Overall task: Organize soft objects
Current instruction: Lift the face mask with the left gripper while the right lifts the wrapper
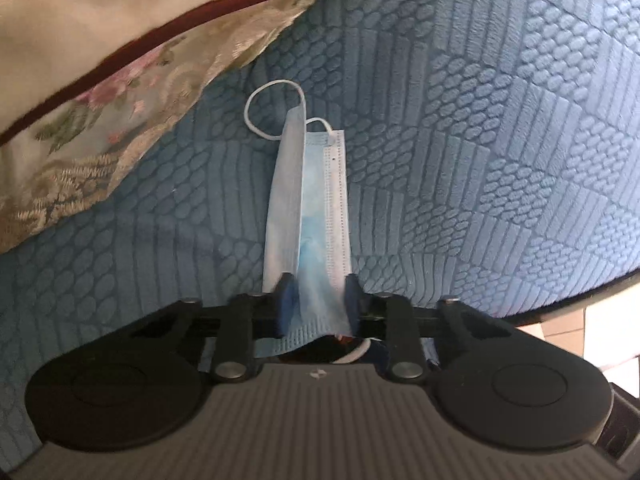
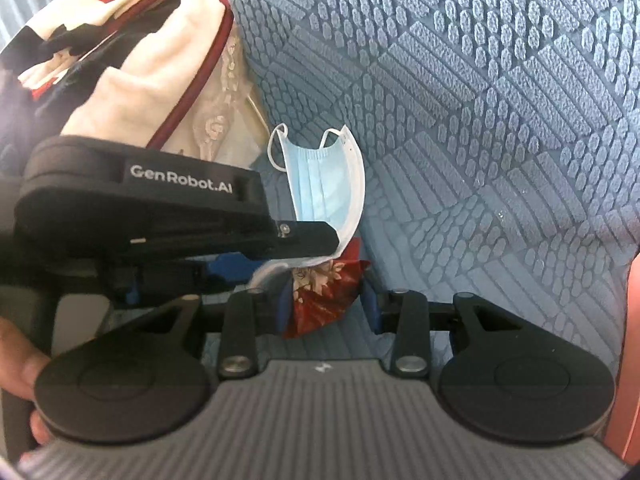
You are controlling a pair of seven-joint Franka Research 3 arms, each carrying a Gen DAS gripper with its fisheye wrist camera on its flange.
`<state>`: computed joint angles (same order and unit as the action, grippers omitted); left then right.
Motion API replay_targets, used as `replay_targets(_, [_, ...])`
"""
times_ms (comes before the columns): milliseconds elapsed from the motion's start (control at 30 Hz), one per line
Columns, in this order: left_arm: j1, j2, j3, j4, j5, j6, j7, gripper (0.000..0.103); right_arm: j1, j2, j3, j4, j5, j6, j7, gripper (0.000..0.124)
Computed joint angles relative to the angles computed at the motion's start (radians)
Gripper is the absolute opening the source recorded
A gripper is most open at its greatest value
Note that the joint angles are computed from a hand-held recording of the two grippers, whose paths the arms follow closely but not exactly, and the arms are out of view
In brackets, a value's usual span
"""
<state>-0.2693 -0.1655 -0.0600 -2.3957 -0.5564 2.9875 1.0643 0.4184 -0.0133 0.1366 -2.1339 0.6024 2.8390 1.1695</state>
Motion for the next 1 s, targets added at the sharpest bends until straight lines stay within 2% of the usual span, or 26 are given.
replay_targets(33, [0.011,-0.003,-0.011,-0.004,0.029,0.004,-0.017,0.014,0.000,-0.003,0.000,-0.002,-0.011,-0.001,0.006,0.039])
replay_targets(100, [0.012,-0.005,-0.010,-0.006,0.047,0.007,-0.020,0.008,-0.002,-0.009,0.000,-0.010,-0.046,-0.001,0.030,0.039])
replay_targets(233, [0.000,-0.011,-0.001,-0.010,0.043,0.008,-0.010,0.007,-0.013,-0.011,0.002,-0.022,-0.253,0.006,0.195,0.039])
replay_targets(433, [0.002,-0.032,0.000,-0.022,0.082,0.004,-0.026,0.007,-0.029,-0.034,0.000,-0.049,-0.418,0.007,0.339,0.039])
replay_targets(533, [0.030,-0.040,-0.021,-0.024,0.162,-0.006,-0.074,0.007,-0.040,-0.062,-0.001,-0.076,-0.461,0.004,0.391,0.039])
replay_targets(733, [-0.017,-0.088,0.013,-0.058,0.151,-0.007,-0.061,0.006,-0.072,-0.123,0.014,-0.137,-0.549,0.005,0.492,0.039])
replay_targets(767, [-0.022,-0.097,0.015,-0.065,0.154,-0.007,-0.061,0.006,-0.069,-0.132,0.011,-0.142,-0.544,-0.001,0.475,0.039])
replay_targets(867, [-0.027,-0.128,0.013,-0.089,0.185,-0.012,-0.070,0.006,-0.093,-0.164,0.029,-0.167,-0.597,-0.005,0.530,0.039])
replay_targets(1000, [0.032,-0.153,-0.041,-0.105,0.323,-0.038,-0.145,0.006,-0.109,-0.216,0.042,-0.208,-0.612,-0.012,0.582,0.039])
